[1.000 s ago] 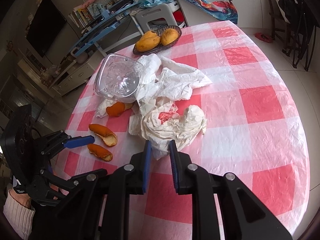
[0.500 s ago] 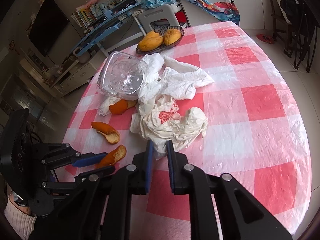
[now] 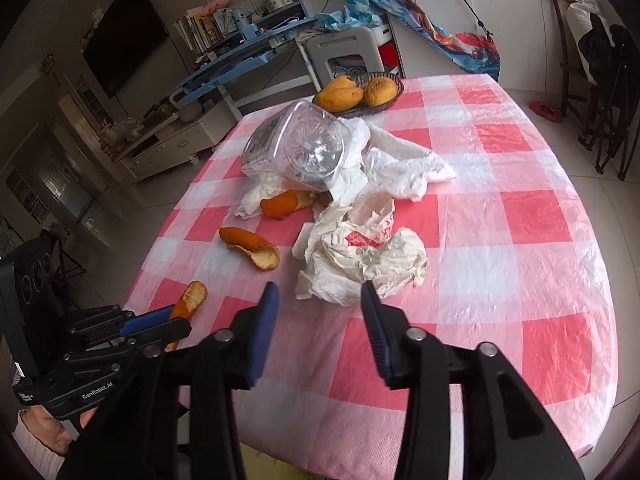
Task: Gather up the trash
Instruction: 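Carry the tissue to the basin and release it with the right gripper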
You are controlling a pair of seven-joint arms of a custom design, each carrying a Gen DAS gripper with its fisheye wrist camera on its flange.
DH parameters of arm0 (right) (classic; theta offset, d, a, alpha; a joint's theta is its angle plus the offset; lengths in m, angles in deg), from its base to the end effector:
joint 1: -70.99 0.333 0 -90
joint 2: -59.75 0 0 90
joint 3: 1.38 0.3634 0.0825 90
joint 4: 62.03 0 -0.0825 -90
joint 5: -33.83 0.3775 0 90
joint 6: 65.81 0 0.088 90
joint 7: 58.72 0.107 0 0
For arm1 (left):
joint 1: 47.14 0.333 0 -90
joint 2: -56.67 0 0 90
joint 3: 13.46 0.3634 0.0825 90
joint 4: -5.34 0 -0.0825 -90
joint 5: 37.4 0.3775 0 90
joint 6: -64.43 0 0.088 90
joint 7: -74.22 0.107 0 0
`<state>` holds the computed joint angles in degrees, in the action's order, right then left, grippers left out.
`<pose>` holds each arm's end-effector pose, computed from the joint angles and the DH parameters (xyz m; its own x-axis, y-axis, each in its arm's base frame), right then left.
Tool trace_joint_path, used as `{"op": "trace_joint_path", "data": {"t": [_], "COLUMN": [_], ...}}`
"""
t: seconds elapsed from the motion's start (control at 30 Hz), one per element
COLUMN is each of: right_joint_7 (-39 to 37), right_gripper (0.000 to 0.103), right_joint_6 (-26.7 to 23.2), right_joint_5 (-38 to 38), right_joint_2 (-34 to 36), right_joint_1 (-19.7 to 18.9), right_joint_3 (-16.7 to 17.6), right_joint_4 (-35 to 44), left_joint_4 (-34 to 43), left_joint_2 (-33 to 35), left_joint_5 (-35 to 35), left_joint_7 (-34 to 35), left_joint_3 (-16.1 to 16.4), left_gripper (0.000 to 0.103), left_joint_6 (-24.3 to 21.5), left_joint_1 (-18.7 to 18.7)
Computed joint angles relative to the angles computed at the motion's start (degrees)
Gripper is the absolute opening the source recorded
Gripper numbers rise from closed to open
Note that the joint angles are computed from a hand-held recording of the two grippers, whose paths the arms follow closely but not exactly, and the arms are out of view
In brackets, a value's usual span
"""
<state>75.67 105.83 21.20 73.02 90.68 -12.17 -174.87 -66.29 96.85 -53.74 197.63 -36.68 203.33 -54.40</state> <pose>0.6416 0.1268 0.5001 -0.2440 -0.9140 -0.3242 -0.6507 0.4021 -0.6441 0.7379 -0.3126 0.4676 -0.7419 -0.6397 0.2010 -0.6078 0.5150 -0.6045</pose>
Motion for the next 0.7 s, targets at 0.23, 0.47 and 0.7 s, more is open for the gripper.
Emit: {"op": "trace_joint_path", "data": {"t": [0.23,0.47,0.7], "right_joint_7": [6.1,5.9,9.0], "right_gripper": [0.067,0.038,0.025], "right_joint_6": [-8.5,-13.0,-9.6], "right_joint_5": [-7.2,-9.9,-10.9], "right_joint_2": [4.2,5.1,1.3], "right_joint_1": [1.2,0.3,-0.6], "right_joint_3": [-2.3,-1.3,0.3], "right_joint_4": [6.2,8.0,3.1], "left_joint_4": [-0.9,-3.3,-6.5], "left_joint_2": [-0.3,-1.3,-2.8], "left_joint_5": [-2.3,-1.8,-3.7], "left_joint_7": [-0.6,-1.0,-0.2], "left_joint_3": [-0.8,-0.6,-2.0], "left_gripper": [0.016,0.016,0.016], "left_joint_6": [0.7,2.5,4.1], "left_joint_1": [1.1,0.9,2.4]}}
